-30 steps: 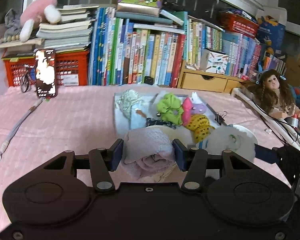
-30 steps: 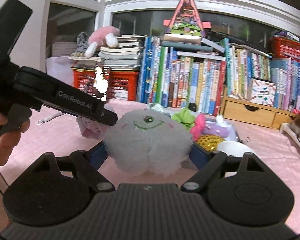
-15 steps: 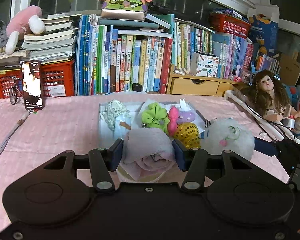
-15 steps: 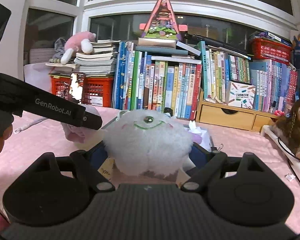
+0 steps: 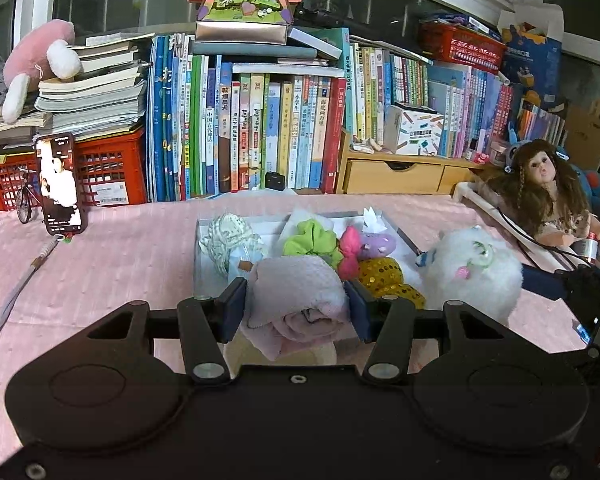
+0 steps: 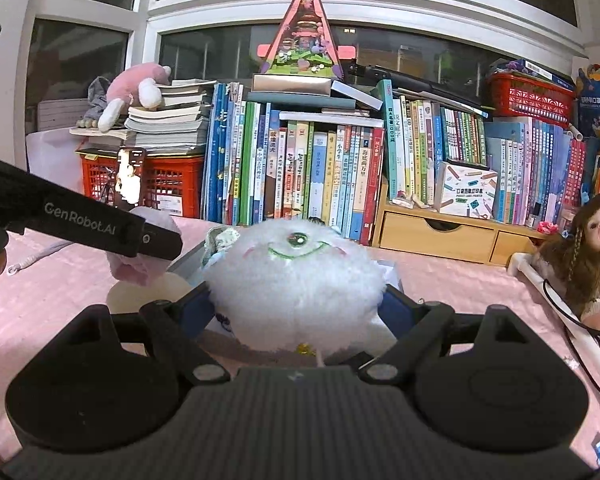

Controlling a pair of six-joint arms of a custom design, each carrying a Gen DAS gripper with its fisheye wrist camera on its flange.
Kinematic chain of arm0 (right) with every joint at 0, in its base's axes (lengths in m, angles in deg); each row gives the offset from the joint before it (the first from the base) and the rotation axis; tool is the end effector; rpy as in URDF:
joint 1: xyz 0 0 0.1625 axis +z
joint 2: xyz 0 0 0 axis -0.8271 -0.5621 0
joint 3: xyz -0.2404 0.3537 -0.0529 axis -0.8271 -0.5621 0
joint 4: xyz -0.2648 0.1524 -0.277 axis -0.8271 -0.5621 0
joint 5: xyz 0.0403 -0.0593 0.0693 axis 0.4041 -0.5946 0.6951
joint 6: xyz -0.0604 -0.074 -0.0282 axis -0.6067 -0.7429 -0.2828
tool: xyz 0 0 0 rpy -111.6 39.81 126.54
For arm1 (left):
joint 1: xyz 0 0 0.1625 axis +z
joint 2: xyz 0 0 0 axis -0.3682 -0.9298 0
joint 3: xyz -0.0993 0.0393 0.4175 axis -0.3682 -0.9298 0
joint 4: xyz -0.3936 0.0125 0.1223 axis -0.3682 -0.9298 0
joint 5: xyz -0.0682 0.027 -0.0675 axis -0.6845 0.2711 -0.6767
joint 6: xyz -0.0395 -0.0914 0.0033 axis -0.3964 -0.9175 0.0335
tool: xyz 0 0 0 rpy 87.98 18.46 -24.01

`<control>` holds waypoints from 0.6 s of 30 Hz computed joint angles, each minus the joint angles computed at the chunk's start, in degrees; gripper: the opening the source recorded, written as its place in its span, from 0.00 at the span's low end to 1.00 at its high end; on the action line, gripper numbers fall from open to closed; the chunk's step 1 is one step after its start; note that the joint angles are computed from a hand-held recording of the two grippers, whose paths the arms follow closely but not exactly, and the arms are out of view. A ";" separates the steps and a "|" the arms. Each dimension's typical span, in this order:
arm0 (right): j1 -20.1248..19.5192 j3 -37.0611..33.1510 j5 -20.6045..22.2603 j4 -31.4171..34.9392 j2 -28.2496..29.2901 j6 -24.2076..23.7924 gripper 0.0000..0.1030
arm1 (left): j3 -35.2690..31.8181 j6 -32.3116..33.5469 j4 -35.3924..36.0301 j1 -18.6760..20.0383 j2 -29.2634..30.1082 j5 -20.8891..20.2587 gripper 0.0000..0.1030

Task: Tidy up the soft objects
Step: 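Lift the towel with the left tool while the right tool carries the white plush toward the tray, then lower the towel into the tray with the left tool while the right tool lowers the white plush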

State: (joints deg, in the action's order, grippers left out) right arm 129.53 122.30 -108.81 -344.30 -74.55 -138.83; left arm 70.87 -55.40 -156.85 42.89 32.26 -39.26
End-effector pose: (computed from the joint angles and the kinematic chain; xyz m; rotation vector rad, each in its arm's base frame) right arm 0.0599 -0.2981 0.2362 0.7330 -1.9963 1.3259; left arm -0.3488 -0.3647 0.0307 0.7667 2.3168 -1.0645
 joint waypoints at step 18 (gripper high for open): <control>5.06 -11.51 -10.81 22.11 -10.66 -0.27 0.84 | -12.09 2.67 14.23 8.80 -0.14 0.28 0.49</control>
